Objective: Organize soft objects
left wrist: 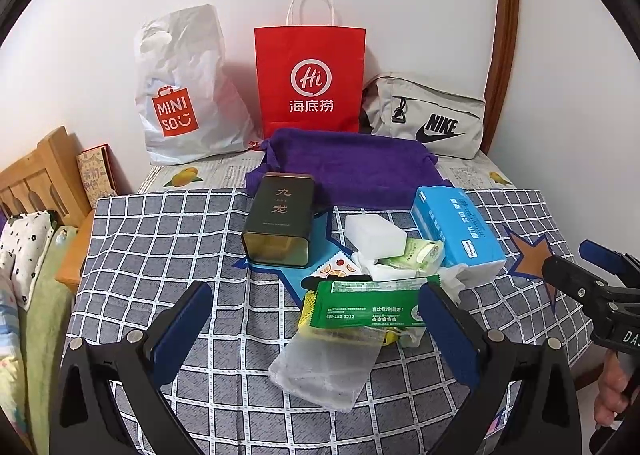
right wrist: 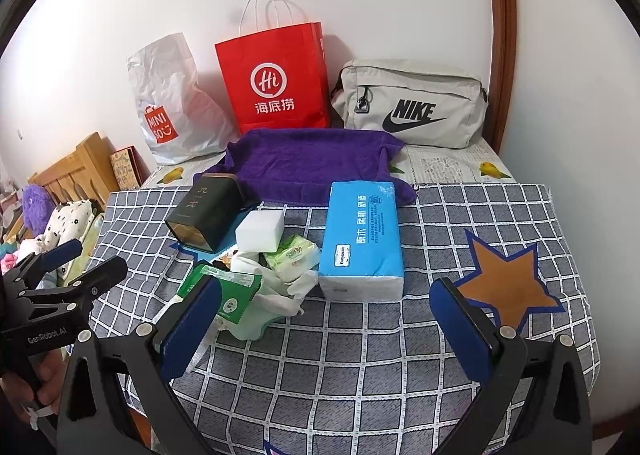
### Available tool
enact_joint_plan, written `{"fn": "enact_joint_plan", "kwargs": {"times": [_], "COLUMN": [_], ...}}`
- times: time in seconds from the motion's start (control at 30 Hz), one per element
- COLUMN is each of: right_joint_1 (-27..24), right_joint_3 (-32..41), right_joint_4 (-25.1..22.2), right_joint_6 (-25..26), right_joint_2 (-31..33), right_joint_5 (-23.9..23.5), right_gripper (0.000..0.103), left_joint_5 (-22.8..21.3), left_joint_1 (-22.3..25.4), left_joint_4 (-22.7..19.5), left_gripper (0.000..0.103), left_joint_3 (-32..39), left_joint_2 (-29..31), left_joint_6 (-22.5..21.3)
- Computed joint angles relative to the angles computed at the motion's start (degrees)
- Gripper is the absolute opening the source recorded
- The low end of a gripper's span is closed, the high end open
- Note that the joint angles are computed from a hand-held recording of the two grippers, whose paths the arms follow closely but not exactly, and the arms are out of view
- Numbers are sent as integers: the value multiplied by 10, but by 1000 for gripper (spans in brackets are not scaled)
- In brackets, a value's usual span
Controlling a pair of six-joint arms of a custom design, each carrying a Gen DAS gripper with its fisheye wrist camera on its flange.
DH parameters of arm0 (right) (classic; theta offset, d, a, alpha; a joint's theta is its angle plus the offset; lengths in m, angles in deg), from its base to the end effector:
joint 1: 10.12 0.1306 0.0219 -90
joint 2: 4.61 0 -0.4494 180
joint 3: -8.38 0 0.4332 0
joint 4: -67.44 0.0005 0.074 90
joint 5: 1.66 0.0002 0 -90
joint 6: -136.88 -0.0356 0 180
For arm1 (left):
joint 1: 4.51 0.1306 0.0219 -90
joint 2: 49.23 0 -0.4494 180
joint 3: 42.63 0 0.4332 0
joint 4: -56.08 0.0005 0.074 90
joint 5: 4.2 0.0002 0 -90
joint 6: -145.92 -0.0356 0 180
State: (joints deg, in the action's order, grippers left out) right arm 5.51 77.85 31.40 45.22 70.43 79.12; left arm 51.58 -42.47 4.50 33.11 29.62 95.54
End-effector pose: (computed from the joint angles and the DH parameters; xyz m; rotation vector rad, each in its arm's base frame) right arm 0.4016 0.1178 0.4501 -0.3636 2.2804 0.3398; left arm 0.3488 -0.2474 0.4635 -0.2589 2.2987 0.0934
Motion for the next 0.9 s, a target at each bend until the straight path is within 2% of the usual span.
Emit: {"fn": "enact_joint_plan", "kwargs": {"times": [0.9], "right_joint_1": [6], "right_joint_3": [2], "right_joint_4": [-4], "right_joint_6": [-1], "right_joint_2": [-3], "right_joint_5": [1], "right_gripper": [103], "left_joint_5": [-5], "left_joint_1": [-5], "left_joint_4": [-5], "left_gripper": [103], "left_joint_3": [5], "left_joint_2": [1], "left_joint_6": [-1]}}
